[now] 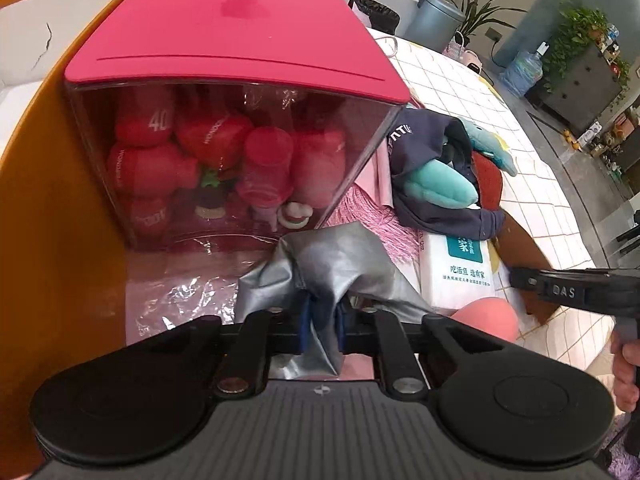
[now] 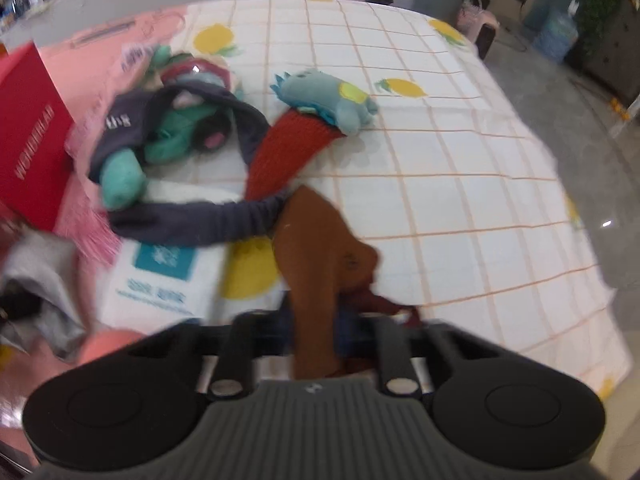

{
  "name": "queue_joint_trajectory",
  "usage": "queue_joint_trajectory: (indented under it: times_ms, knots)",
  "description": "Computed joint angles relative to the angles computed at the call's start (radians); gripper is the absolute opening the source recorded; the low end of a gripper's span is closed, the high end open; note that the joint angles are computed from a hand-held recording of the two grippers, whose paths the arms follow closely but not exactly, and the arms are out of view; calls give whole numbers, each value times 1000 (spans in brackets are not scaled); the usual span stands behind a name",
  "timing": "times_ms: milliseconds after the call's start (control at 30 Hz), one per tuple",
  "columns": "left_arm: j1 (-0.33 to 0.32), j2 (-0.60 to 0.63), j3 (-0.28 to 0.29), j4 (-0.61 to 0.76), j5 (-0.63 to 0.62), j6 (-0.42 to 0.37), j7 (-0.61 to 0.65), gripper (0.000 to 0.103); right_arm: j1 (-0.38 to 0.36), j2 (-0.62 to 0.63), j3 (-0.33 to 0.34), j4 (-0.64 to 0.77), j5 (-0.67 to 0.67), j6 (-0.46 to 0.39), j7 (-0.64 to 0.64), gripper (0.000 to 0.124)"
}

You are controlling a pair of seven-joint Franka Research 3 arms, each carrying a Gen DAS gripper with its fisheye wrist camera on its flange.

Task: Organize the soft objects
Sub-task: 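Grasp the brown leather piece with the right tool while the left tool holds the grey pouch, then carry the grey pouch and brown piece over the orange box with both tools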

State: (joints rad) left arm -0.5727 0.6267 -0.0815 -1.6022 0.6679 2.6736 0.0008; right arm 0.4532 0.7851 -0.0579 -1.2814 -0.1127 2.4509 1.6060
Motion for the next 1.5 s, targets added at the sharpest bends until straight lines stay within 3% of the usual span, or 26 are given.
queue_joint_trajectory:
  times_ms: [100, 267, 600, 833, 1033, 1133, 1267, 1367, 1400, 1500]
  knots:
    - [4, -5, -2, -11, -3, 14, -3, 8, -2, -28, -4, -45, -3, 33, 6, 10]
    - [2, 2, 0, -3, -11, 21, 3, 5, 9, -99, -24, -149, -18, 145, 41, 11]
    - [-33, -66, 42, -59, 103, 87, -96, 4, 35, -164, -48, -246, -71, 257, 103, 11]
    - [-47, -121, 77, -94, 253, 178, -192, 4, 57, -216, -59, -315, -80, 352, 155, 11]
    - [-75, -193, 98, -120, 449, 152, -342, 4, 66, -289, -49, -395, -49, 478, 181, 11]
    - [-85, -239, 76, -139, 504, 51, -378, 4, 110, -322, -75, -433, -44, 587, 209, 11]
    - [-105, -308, 49, -176, 610, -97, -444, 4, 86, -344, 15, -434, 36, 657, 124, 11]
    - [-103, -373, 20, -222, 667, -194, -488, 4, 193, -350, -62, -429, 25, 692, 124, 11]
    - [-103, -389, 6, -232, 673, -242, -489, 4, 194, -353, -45, -427, 34, 697, 98, 11]
    - [-104, -421, -39, -247, 654, -409, -459, 4, 121, -363, 94, -420, 90, 697, -14, 11]
